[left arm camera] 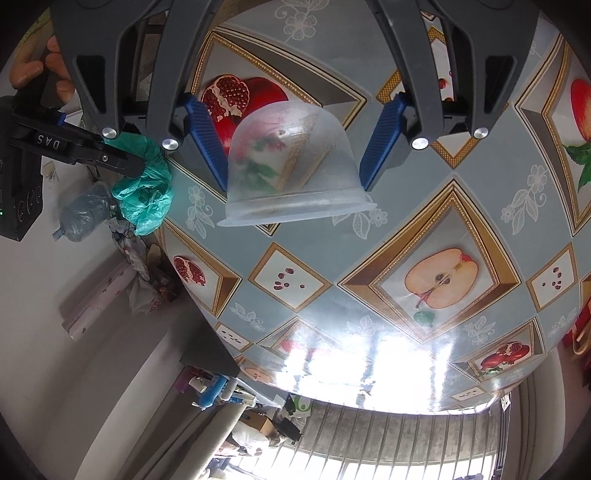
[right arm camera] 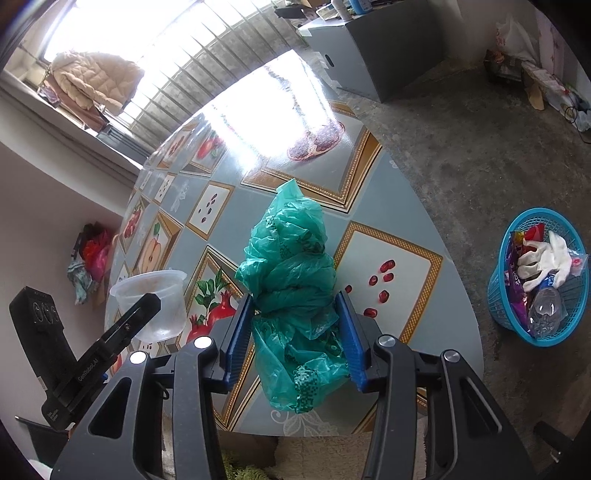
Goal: Collect trash
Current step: 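Lift the cup and green bag and carry them over the wastebasket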
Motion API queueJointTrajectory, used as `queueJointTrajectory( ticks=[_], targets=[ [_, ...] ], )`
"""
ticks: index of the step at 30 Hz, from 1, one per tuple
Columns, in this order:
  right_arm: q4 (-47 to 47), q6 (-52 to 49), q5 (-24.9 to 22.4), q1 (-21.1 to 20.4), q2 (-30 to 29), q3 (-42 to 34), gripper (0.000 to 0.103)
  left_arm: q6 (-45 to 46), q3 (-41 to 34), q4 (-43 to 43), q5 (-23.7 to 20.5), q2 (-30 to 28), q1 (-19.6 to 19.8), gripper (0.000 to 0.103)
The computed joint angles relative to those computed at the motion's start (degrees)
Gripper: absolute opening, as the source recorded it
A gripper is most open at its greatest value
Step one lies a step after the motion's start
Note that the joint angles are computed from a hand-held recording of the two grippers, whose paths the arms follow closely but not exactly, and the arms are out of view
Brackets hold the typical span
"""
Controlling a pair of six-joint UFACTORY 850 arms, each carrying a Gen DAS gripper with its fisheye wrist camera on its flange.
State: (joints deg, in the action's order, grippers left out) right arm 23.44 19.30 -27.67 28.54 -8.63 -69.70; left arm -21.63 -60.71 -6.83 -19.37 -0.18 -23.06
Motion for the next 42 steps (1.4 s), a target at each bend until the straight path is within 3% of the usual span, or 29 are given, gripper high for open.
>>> queueJointTrajectory(
  ticks=[25,29,33,42],
  targets=[
    [1.5,-1.0,1.9,0.3,2.1,0.6,0.043,-6.9,1.4,10.7,1.6,4.1,-2.1,0.066],
    [-0.2,1.4,3.1,0.5,4.3,2.1,0.043,-4.2,1.3,9.7,2.1,5.2,-2.5,0.066],
    [-2.9,5.2,5.1,0.5,7.4,4.8,0.043,4.2,0.3,3.3,2.3,5.3,-2.9,0.066],
    [-4.0,11.1,11.3,-1.7,16.5,14.0,0.043,6.5,-5.8,4.5,-0.2,1.8,-7.3,0.066]
  ],
)
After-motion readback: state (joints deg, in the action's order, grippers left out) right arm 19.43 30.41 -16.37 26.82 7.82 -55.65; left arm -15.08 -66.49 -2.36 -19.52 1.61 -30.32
